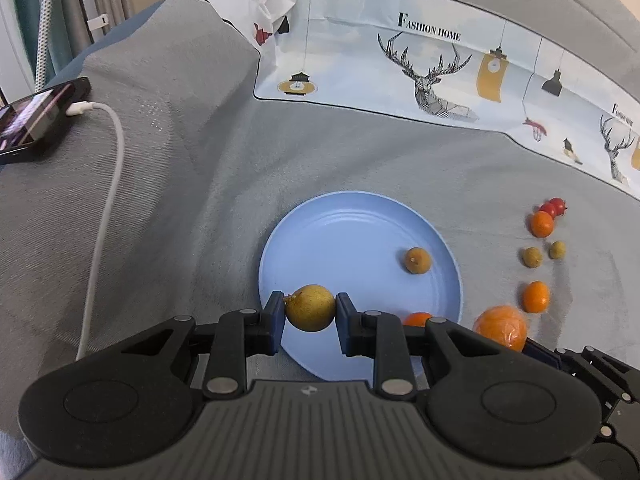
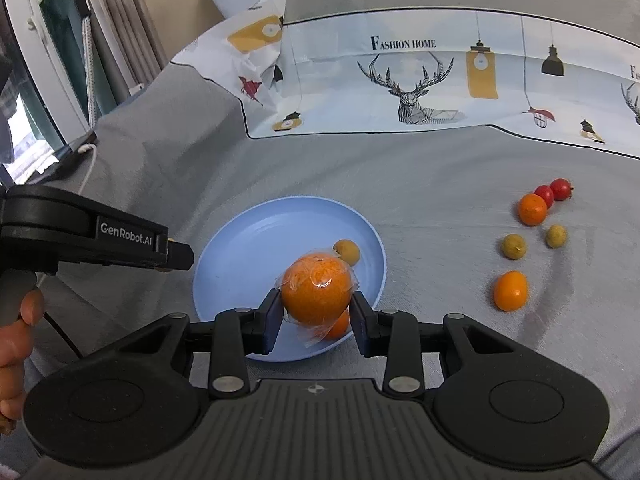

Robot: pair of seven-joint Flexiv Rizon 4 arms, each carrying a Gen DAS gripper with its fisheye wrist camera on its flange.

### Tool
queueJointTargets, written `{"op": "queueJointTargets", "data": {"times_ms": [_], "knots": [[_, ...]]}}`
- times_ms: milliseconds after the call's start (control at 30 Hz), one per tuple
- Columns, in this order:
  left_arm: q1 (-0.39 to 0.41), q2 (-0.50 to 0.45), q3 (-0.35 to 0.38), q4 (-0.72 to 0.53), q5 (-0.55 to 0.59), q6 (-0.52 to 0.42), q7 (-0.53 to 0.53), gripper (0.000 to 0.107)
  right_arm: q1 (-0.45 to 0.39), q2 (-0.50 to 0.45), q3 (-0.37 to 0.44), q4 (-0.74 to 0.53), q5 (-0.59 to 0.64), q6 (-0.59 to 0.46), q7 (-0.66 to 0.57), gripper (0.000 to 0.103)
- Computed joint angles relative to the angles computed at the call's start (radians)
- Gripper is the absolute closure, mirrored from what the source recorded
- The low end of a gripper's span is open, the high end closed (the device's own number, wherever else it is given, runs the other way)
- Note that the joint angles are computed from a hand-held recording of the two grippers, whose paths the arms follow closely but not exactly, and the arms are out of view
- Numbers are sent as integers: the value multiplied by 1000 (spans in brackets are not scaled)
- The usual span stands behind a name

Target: Organize fruits

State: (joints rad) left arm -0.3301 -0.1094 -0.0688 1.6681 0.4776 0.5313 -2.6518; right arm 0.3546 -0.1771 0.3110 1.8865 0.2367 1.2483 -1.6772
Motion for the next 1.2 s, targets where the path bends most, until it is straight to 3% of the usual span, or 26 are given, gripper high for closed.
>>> {"op": "queueJointTargets", "data": {"times_ms": [267,600,633,733,800,867,1067,1200], "knots": [[18,-30,16,11,-13,42,28,77,22,-65,-9,-23,-84,0,35,65],[24,-79,39,-5,-25,30,62,77,20,-119,6,-64,-117,-24,28,65],[21,-83,41,-12,-19,21,63,68,19,-125,8,-71,-118,-27,26,65],[12,-79,47,-25,9,5,56,7,0,-142,33,-109,-88,-57,-15,61],[-4,-66,47,-31,52,-11,26,4,-6,-140,40,-121,-71,-60,-37,35],[-4,-54,37,-34,39,-38,57,4,0,-124,31,-109,-80,-47,-42,21],[-56,20,-13,-7,89,-126,14,4,-17,-2,10,-18,-63,-89,-35,12],[-86,61,-55,10,116,-210,-40,4,-14,108,-14,94,-53,-59,-3,7]]}}
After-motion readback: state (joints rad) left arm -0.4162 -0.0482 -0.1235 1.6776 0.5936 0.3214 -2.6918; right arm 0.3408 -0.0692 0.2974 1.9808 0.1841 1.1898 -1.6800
